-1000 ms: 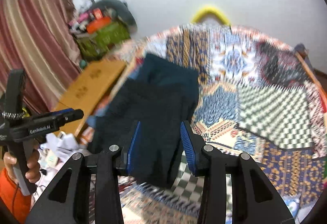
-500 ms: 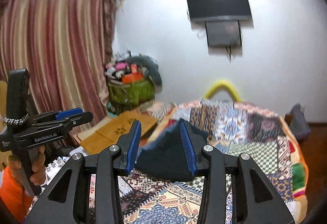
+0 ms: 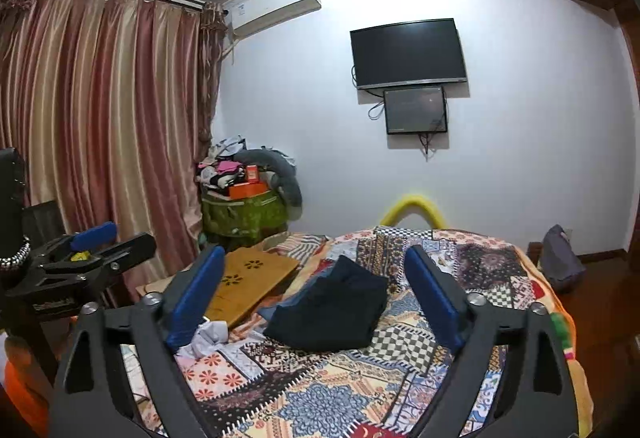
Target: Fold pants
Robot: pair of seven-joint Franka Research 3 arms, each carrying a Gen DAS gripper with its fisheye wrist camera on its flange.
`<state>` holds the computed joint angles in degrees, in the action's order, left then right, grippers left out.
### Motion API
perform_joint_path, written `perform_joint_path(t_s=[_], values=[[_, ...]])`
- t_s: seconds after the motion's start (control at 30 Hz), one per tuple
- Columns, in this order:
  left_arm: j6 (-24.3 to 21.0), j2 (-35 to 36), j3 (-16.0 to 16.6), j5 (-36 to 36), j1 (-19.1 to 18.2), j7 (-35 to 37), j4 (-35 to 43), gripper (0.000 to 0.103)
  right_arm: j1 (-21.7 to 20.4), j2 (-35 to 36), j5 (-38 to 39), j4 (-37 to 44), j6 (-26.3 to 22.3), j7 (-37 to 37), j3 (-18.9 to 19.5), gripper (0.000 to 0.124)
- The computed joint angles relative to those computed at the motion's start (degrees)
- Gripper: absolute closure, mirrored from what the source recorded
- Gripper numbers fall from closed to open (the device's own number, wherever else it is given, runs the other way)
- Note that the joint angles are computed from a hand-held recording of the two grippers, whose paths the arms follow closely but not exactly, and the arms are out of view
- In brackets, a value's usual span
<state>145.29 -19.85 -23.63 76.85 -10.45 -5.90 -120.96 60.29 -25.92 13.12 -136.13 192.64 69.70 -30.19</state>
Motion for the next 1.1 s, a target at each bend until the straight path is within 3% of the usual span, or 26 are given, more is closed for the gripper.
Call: perform_joint_path(t_s=[0.03, 0.17, 1.1], values=[[-0.3, -0.1, -0.2, -0.1, -0.1, 0.2, -0.1, 0.000, -1.1, 0.1, 0.2, -0.3, 0.1, 0.1, 0.9, 0.021], [-1.3, -0.5, -0.5, -0.7, -0.6, 0.7, -0.7, 0.000, -5.5, 0.5, 0.3, -1.3, 0.5, 1.3, 4.8, 0.021], [0.3, -0.1, -0.2, 1.3, -0.6, -0.8, -1.7, 0.000, -8.4, -1.3, 1.6, -3.8, -0.9, 2.5, 7.1, 0.021]])
